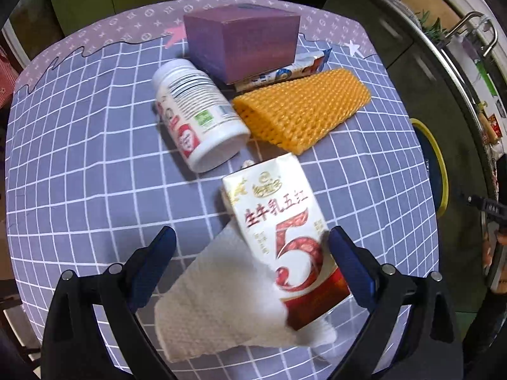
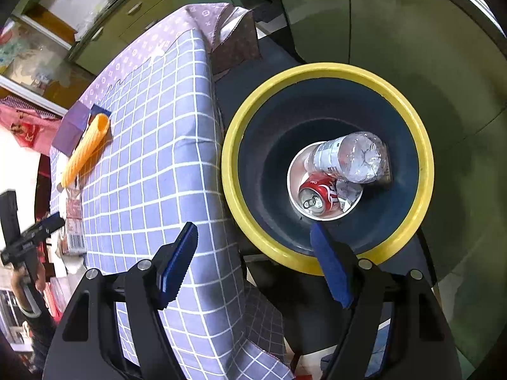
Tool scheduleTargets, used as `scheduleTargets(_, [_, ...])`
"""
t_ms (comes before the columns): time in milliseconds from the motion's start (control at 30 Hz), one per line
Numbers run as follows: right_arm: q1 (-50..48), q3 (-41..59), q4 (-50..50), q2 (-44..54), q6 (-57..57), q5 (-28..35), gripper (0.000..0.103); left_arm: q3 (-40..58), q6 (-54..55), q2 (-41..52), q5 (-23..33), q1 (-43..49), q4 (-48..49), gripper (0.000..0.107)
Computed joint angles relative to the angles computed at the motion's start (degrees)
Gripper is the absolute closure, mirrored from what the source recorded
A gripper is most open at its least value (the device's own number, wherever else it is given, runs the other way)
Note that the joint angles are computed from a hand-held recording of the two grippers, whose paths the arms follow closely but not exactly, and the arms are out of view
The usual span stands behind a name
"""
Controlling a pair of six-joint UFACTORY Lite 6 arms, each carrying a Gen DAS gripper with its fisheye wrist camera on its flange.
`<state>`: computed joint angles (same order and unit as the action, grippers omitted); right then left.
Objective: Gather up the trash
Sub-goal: 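Grasp the white tissue and milk carton with the left gripper, then carry the tissue and milk carton over the bin and open the left gripper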
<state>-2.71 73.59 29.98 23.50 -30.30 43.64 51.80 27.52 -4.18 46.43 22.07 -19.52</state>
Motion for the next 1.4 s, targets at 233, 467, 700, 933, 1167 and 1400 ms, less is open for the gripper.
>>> scheduleTargets(233, [-2.0, -2.5, 2.5, 0.1, -4.5, -0.3, 0.030, 6.2, -14.3, 7.5, 4.0, -9.0, 10.0, 0.015])
scheduleTargets(467, [-3.5, -3.5, 4.6, 0.4, -7.9, -0.2, 0.029, 10.3, -18.9, 12.5, 6.7, -11.5, 12.3, 0.034])
scheduleTargets(700, [-4.9, -4.7, 4.9, 0.2, -8.9, -0.4, 0.029, 15.0, -18.5, 14.2, 8.5, -13.1, 11.8, 0.053])
scheduleTargets(933, [-5.8, -5.6, 5.3, -0.7, -9.7, -0.4, 0.029, 17.0, -16.2, 9.9, 11.0, -14.8, 8.5, 0.054])
scheduleTargets(1167, [-5.3, -6.6, 5.1, -2.1, -9.4, -0.5, 0.029, 15.8, -8.6, 2.2, 14.5, -10.6, 3.8, 0.055])
scheduleTargets(1400, [-3.5, -8.2, 5.0, -4.1, -8.9, -1.0, 0.029, 15.4, -3.3, -2.6, 17.1, -6.2, -2.2, 0.055])
